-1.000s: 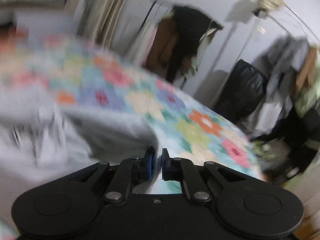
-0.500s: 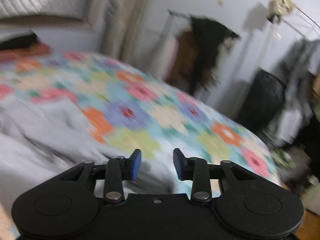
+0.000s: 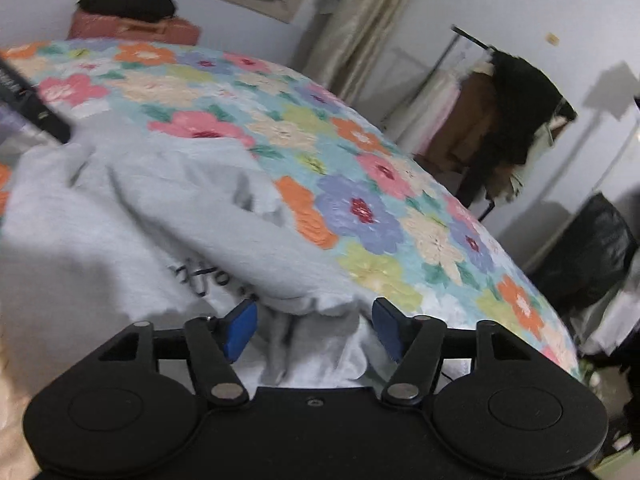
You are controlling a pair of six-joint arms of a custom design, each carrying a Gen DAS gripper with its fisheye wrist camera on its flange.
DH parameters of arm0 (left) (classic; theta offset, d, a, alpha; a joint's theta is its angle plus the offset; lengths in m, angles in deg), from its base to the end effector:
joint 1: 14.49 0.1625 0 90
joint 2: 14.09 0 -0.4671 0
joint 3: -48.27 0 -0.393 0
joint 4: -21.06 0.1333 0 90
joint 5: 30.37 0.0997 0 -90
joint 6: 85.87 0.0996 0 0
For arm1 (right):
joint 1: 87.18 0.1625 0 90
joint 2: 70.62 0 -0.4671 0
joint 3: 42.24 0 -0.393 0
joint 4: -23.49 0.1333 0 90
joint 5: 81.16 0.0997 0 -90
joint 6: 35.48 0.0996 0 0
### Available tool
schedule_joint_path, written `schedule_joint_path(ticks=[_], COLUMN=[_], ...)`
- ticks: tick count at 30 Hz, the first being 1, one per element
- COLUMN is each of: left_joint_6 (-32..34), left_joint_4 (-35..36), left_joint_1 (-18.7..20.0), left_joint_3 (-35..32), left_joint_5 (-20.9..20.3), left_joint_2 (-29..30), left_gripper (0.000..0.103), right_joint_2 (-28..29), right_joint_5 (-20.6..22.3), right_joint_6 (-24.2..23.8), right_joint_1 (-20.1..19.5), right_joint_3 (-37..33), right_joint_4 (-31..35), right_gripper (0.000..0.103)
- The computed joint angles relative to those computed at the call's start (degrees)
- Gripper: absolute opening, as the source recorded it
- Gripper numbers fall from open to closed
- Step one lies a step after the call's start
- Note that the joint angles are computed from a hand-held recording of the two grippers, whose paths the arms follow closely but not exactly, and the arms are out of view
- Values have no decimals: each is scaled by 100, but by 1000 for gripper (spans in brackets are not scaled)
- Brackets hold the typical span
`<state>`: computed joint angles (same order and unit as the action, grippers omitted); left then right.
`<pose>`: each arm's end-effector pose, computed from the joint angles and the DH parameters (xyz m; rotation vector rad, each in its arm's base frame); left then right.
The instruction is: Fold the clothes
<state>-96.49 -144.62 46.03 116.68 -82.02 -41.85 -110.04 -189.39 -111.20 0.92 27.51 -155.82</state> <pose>-0.2426 -0.8255 0.1173 0.1402 2.5335 -1.0484 0.0745 -0.8354 0.2973 1.1416 -1.8466 0.7354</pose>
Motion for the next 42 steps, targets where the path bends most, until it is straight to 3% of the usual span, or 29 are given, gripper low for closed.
schedule_joint_path(ticks=[3,5,7,8,12,15,21,25,28,31,35,37,42], left_joint_6=[-281,-267,-134,-49,315,588,801,728,704,770,734,654,273], left_joint_4=[-192,-189,-220,-235,-370,-531,-711,-630,-591,-630,-713,-709,-264], left_joint_1=[147,164,109,81,-4,-56,-86,-84,-76,-82,-71,-50,12], left_joint_3=[116,133,158,151,133,132,183,171,159,149,187,226,98], left_joint_5=[-661,-859,-811,-759,-597,-578,-653,-627,-625,-524,-314,-266,-199], left_joint_2=[-65,-64,-30,-3,85,143,134,143,152,163,148,117,132], left_gripper=[70,69,69,69,69,69,70,70,70,70,70,70,70], right_joint_2=[188,250,272,341,86,26,185,175,106,142,565,646,605], right_joint_5=[117,146,233,190,697,841,651,514,261,36,23,98,285], right_joint_6=[394,523,469,345,1120,1570,1415,2159,2396,2344,1784,1983,2686], right_joint_1=[-42,-42,-49,-33,-111,-165,-215,-324,-396,-432,-517,-556,-614], right_joint_3=[-494,-581,-503,-518,-474,-543,-860,-1290,-1335,-1522,-2448,-2710,-2707], right_joint_4=[623,828,747,565,708,470,-387,-129,-168,-109,550,838,486], right_gripper=[75,75,58,37,30,26,24,23,23,23,23,23,23])
